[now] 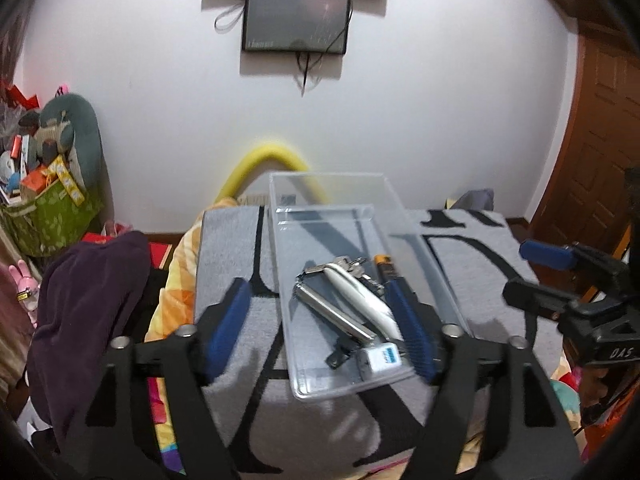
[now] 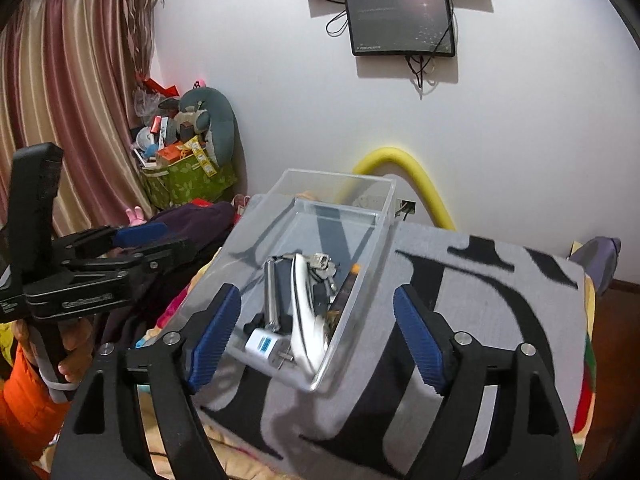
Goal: Organize rigid objects
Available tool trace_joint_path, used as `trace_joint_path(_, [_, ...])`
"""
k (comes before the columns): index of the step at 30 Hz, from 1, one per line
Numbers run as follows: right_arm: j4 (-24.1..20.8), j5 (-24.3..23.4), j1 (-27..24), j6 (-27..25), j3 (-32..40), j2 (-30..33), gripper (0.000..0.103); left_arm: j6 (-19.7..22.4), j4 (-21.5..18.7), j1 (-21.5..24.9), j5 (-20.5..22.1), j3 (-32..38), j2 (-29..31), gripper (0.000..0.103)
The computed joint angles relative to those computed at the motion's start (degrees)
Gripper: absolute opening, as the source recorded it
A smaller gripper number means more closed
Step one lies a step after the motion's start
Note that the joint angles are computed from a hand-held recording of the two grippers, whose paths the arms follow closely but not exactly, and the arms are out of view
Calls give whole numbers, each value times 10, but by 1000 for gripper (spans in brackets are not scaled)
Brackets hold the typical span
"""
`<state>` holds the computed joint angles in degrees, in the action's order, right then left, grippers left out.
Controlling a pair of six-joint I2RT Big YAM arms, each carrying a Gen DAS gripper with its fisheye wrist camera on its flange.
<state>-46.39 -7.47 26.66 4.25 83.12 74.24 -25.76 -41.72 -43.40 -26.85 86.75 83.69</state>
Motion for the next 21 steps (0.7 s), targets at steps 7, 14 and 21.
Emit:
trace_joint_path(7, [51, 20, 14, 11, -75, -67, 90, 32, 76, -50, -64, -64, -46, 103])
trace_joint_path(14, [80, 60, 34, 27, -132, -117, 103, 20, 85, -75, -85, -90, -54, 103])
trace_joint_path(21, [67, 67, 37, 45, -153, -131, 103, 17, 107, -91, -95, -111, -60, 103])
